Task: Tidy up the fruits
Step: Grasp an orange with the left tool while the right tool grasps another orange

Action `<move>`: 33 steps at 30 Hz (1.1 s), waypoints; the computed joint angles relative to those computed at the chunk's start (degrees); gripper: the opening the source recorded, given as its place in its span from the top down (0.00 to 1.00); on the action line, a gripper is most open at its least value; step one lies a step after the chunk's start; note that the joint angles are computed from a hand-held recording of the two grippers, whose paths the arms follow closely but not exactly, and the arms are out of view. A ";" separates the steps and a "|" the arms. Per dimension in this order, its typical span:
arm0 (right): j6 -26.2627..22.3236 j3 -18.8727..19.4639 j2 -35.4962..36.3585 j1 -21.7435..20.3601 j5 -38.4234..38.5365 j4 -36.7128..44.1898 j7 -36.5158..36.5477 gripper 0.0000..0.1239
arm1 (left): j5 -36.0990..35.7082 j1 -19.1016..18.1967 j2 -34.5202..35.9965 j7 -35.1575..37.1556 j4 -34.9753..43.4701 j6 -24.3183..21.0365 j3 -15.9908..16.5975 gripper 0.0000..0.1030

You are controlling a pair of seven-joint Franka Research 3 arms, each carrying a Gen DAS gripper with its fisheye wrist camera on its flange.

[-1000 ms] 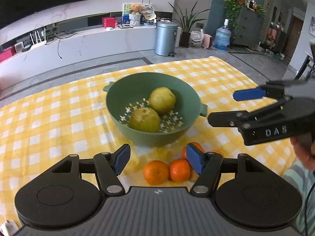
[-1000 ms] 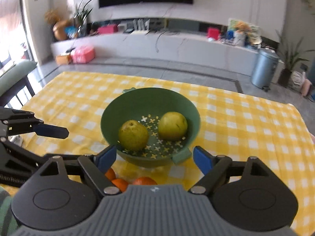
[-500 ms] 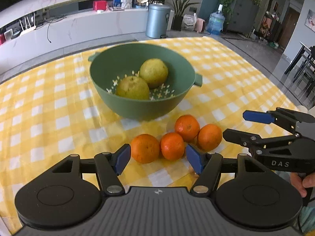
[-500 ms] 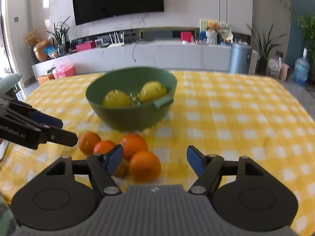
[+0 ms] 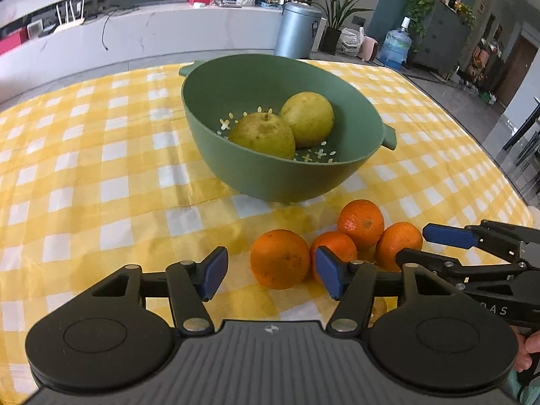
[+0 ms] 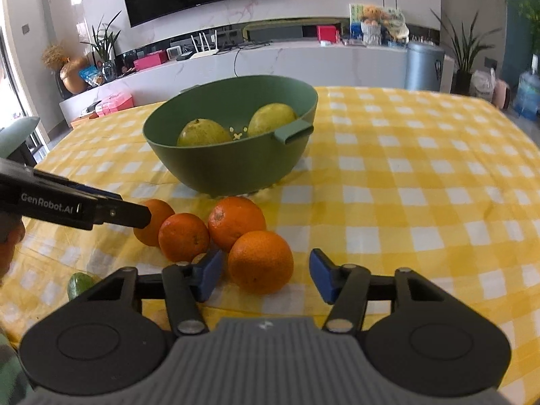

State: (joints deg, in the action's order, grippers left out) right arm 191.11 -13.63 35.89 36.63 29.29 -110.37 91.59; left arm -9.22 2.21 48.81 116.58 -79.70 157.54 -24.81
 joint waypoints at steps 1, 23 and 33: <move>-0.03 0.60 0.06 -0.61 0.09 0.15 0.20 0.56 | -0.17 0.07 0.41 -0.09 0.61 -0.68 -0.17 0.33; -3.56 3.80 1.47 -4.93 -5.37 2.60 4.48 0.64 | -7.43 0.39 4.71 -4.08 7.44 -7.45 -0.87 0.58; -3.69 2.77 1.60 -4.08 -6.23 2.57 5.13 0.64 | -3.79 -0.05 0.73 -5.45 1.96 -3.54 1.15 0.67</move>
State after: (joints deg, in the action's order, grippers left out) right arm 187.41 -10.86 37.49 32.54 23.05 -107.80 96.72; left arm -13.01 2.15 49.53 111.13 -77.75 154.00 -23.67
